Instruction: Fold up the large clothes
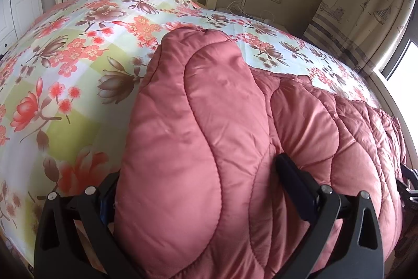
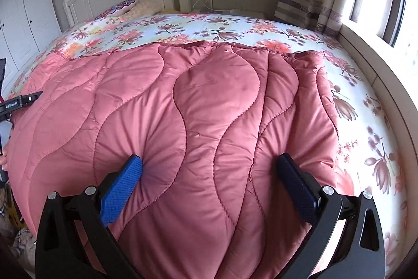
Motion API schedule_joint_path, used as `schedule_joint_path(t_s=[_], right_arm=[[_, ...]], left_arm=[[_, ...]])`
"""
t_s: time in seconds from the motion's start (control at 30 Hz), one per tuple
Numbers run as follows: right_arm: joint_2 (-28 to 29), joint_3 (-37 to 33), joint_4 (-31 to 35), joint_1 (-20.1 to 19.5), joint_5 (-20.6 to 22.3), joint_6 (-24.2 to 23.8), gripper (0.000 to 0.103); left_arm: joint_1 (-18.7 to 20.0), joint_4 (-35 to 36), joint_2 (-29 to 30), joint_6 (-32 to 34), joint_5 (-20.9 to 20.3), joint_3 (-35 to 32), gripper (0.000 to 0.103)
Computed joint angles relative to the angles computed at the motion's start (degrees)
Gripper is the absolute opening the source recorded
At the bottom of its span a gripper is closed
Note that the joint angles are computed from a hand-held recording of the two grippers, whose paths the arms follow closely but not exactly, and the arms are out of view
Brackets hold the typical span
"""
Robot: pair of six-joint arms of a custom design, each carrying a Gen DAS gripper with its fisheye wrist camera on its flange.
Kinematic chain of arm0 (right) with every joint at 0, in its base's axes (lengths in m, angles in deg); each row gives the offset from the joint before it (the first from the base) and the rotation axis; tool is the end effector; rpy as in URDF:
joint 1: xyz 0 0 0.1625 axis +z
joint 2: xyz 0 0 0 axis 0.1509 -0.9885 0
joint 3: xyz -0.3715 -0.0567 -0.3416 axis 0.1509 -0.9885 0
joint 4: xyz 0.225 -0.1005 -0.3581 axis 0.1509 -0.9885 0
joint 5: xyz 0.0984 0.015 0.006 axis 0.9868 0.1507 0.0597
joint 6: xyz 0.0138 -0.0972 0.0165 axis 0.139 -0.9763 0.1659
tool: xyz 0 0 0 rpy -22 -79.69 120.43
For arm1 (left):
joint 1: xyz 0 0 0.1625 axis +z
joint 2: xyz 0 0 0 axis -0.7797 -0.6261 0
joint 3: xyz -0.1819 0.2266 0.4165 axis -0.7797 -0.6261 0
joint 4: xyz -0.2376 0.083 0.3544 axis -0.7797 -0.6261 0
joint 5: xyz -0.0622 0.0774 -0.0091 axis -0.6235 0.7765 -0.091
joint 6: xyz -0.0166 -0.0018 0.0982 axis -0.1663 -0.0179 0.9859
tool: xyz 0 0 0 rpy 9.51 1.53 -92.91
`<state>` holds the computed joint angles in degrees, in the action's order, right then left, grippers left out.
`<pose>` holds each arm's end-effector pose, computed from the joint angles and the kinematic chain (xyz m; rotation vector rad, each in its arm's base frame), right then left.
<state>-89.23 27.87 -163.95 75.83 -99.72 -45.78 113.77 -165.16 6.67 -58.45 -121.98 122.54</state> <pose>0.0331 -0.7049 0.1767 0.6862 -2.3606 0.6690 -0.0886 -0.6247 0.1488 0.0462 2.3317 -0.9523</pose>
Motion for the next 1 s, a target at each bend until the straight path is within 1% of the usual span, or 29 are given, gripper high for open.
schedule_joint_path(t_s=[0.07,0.1,0.13,0.2,0.27,0.3,0.33,0.37,0.43,0.47,0.53,0.57,0.6,0.7,0.83,0.87,0.93,1.0], right_arm=[[-0.25,-0.08,0.67,-0.37,1.15,0.46,0.099],[-0.62,0.47,0.41,-0.58,1.54,0.38,0.099],[-0.65,0.47,0.44,-0.63,1.66,0.36,0.099],[-0.51,0.25,0.53,-0.69,1.72,0.32,0.099],[-0.45,0.17,0.51,-0.72,1.91,0.40,0.099],[-0.75,0.54,0.35,-0.81,2.04,0.37,0.099],[-0.74,0.57,0.24,-0.82,2.07,0.35,0.099],[-0.76,0.67,0.05,-0.82,2.07,0.29,0.099],[-0.82,0.77,-0.08,-0.84,2.09,0.24,0.099],[-0.82,0.79,-0.19,-0.82,2.11,0.26,0.099],[-1.13,1.37,-0.92,-0.65,1.93,0.12,0.099],[-1.29,1.64,-1.35,-0.51,1.68,-0.06,0.099],[-1.62,2.12,-2.02,-0.26,1.29,-0.25,0.099],[-3.11,4.29,-5.15,0.07,1.81,-0.45,0.098],[-6.66,9.34,-9.32,-0.29,6.11,-1.81,0.098],[-7.78,11.04,-9.90,-0.75,8.31,-2.91,0.098],[-9.41,13.61,-9.83,-1.74,11.63,-4.90,0.098],[-9.73,14.61,-8.26,-2.53,11.50,-6.15,0.098]], left_arm=[[-0.42,0.26,-1.00,-1.85,0.15,0.77,0.101],[-1.14,-0.41,-1.50,-2.89,1.17,1.62,0.101],[-2.07,-2.08,-1.84,-3.25,2.59,2.67,0.101],[-4.34,-7.27,-2.25,-1.74,4.78,5.05,0.101],[-6.84,-12.09,-2.07,1.49,7.97,7.12,0.101],[-8.15,-13.58,-1.38,2.73,11.51,7.80,0.101],[-8.71,-13.25,-1.03,2.53,13.76,8.24,0.101],[-8.68,-10.92,-1.29,0.72,14.52,8.75,0.101],[-6.75,-2.90,-2.34,-5.48,12.61,9.26,0.101],[-5.28,-1.94,-2.34,-6.57,10.71,9.38,0.101],[-2.80,-6.00,-2.42,-5.83,4.58,10.39,0.101],[-2.00,-7.36,-2.47,-5.66,2.50,10.73,0.101],[-1.65,-8.15,-2.62,-4.57,1.78,10.85,0.101],[-1.90,-7.31,-2.53,-3.79,2.70,10.66,0.101],[-2.31,-8.06,-2.20,-3.64,3.61,11.00,0.101],[-2.43,-7.98,-2.19,-3.66,3.86,11.00,0.101],[-2.76,-7.69,-1.99,-3.79,4.71,10.83,0.101],[-2.96,-7.47,-1.80,-3.74,5.37,10.62,0.101]])
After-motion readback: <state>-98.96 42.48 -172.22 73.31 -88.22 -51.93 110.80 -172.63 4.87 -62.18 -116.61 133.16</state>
